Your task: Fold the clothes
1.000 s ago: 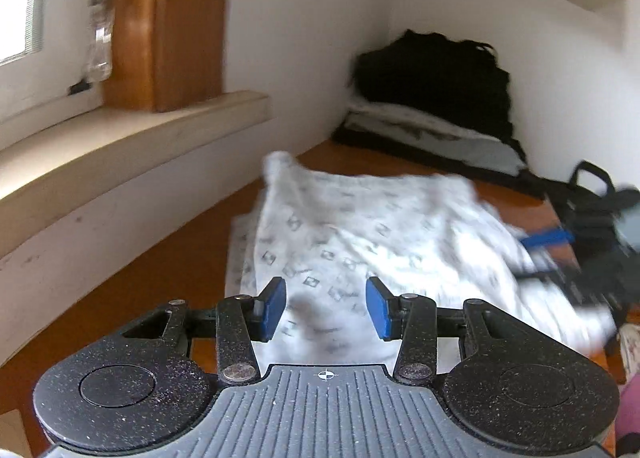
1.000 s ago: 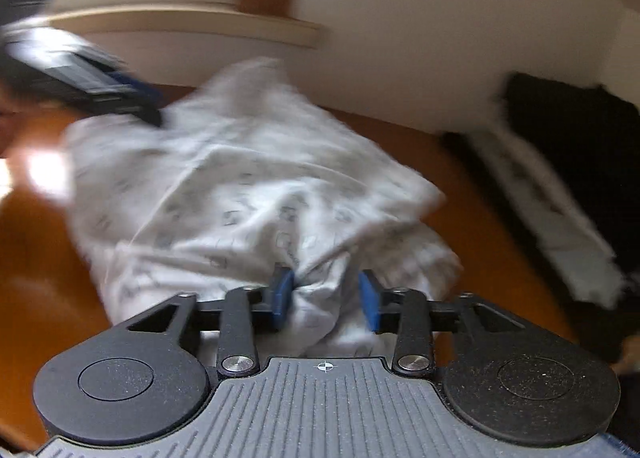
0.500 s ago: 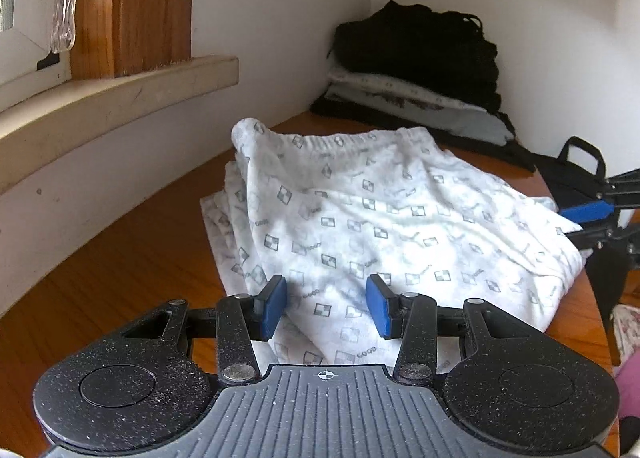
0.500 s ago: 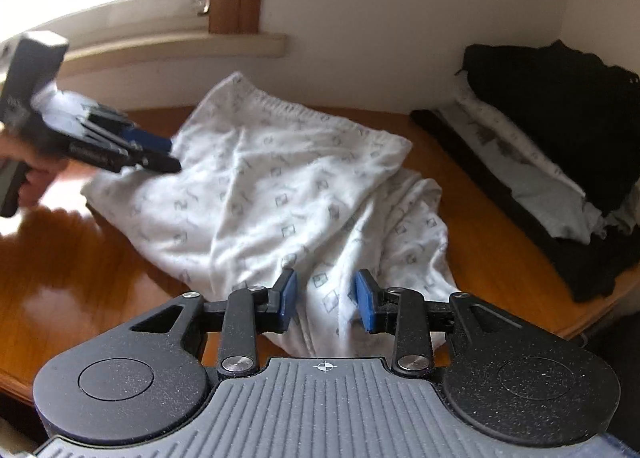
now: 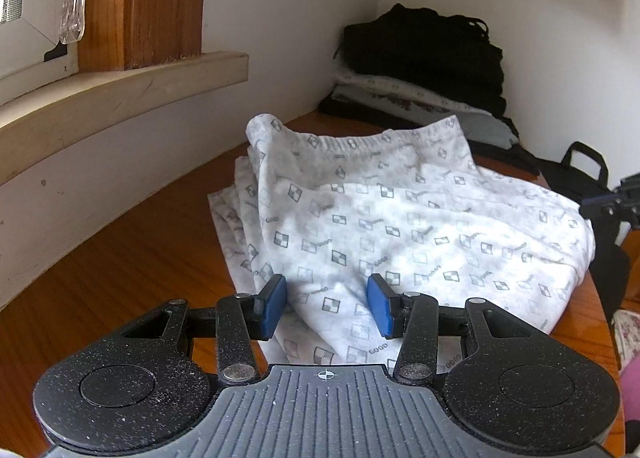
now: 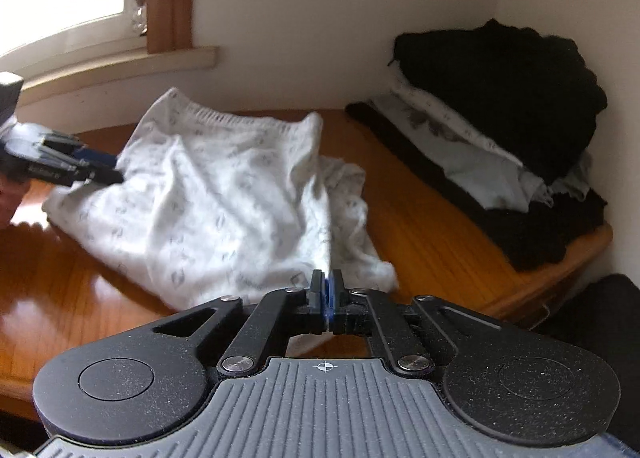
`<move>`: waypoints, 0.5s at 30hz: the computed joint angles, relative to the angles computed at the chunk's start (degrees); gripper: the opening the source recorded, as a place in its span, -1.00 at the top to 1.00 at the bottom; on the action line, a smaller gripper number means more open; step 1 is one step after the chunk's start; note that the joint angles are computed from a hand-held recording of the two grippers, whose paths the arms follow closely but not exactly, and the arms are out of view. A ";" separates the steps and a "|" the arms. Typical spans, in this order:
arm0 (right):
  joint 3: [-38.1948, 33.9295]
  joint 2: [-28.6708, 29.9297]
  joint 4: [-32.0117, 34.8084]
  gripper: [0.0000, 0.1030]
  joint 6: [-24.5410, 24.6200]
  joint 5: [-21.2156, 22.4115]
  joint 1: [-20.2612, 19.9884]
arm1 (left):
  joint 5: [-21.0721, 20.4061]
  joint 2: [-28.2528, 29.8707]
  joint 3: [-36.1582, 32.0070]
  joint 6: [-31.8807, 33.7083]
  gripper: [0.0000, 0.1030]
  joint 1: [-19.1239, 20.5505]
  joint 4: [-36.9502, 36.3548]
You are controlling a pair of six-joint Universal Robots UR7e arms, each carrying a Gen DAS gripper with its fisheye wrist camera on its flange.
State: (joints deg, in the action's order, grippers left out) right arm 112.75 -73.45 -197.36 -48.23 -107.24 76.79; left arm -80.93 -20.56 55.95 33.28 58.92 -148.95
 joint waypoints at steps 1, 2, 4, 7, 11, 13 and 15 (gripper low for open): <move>-0.59 0.14 -0.10 0.87 0.75 0.61 -0.09 | -0.06 0.07 -0.19 -0.01 0.03 0.04 0.13; -1.22 0.31 -0.20 0.83 1.54 1.23 -0.18 | -0.14 0.11 -0.31 -0.01 0.03 0.08 0.20; -3.45 0.90 1.86 0.66 4.26 4.36 -0.78 | -0.19 0.15 -0.35 0.07 0.02 0.10 0.08; -8.70 3.21 8.05 0.44 6.12 7.45 -1.10 | -0.17 0.18 -0.37 0.08 0.01 0.08 0.02; -17.54 9.46 14.20 0.40 5.81 4.79 0.26 | -0.08 0.08 -0.22 -0.05 0.01 0.05 -0.03; -21.39 12.42 15.73 0.37 4.66 1.86 1.02 | -0.12 0.12 -0.36 -0.04 0.01 0.08 0.11; -23.98 13.53 18.19 0.69 4.82 0.86 1.04 | -0.23 0.18 -0.62 -0.09 0.01 0.13 0.41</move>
State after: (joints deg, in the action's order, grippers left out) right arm 88.77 -59.91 -179.17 -43.41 -106.38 77.83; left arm -81.16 -20.38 55.34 33.20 59.06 -148.55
